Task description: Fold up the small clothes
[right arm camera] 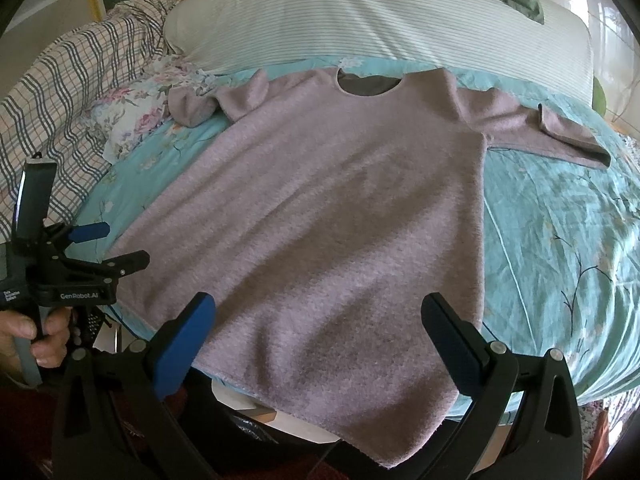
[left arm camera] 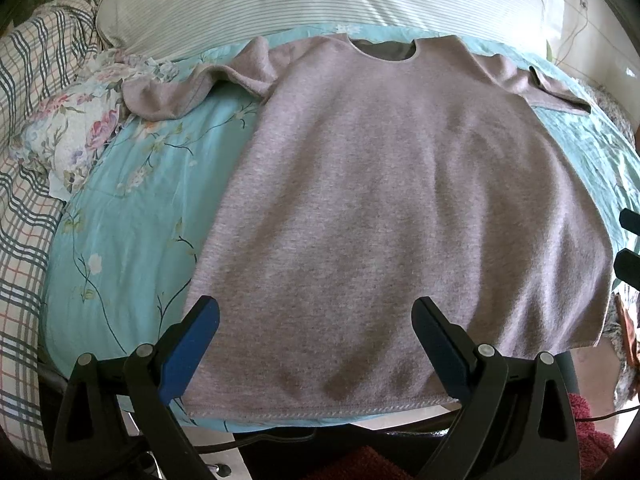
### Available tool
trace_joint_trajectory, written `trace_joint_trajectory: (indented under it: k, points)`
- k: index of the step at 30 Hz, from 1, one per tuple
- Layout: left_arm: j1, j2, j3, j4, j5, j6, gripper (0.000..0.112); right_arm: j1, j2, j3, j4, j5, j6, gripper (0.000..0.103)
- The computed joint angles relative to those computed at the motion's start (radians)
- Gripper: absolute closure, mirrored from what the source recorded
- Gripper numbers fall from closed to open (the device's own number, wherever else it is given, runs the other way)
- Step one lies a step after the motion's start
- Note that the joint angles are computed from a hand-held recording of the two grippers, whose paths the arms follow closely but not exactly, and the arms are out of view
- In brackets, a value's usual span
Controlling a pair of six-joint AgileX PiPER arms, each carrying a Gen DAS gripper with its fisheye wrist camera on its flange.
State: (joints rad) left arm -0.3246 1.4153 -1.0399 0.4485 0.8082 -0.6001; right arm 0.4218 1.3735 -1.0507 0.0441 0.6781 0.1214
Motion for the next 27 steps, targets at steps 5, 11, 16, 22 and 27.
trace_joint_trajectory:
  k: [5, 11, 16, 22, 27]
  points:
    - [0.000, 0.005, -0.009, -0.006, 0.011, 0.008, 0.015, 0.004, -0.007, 0.025, -0.010, -0.048, 0.000, 0.001]
    - [0.000, 0.006, -0.008, -0.002, 0.001, 0.000, 0.015, 0.013, -0.005, 0.028, -0.040, -0.057, 0.018, 0.001]
    - [0.002, 0.018, -0.025, -0.011, 0.021, 0.013, 0.015, 0.018, -0.006, 0.029, -0.027, -0.062, 0.023, 0.001]
    - [0.005, 0.038, -0.052, -0.028, 0.068, 0.046, 0.015, 0.025, -0.005, 0.037, -0.046, -0.080, 0.040, 0.001]
    - [0.026, 0.038, -0.029, -0.034, -0.003, 0.050, 0.015, 0.033, 0.007, 0.027, -0.071, -0.067, 0.064, 0.001]
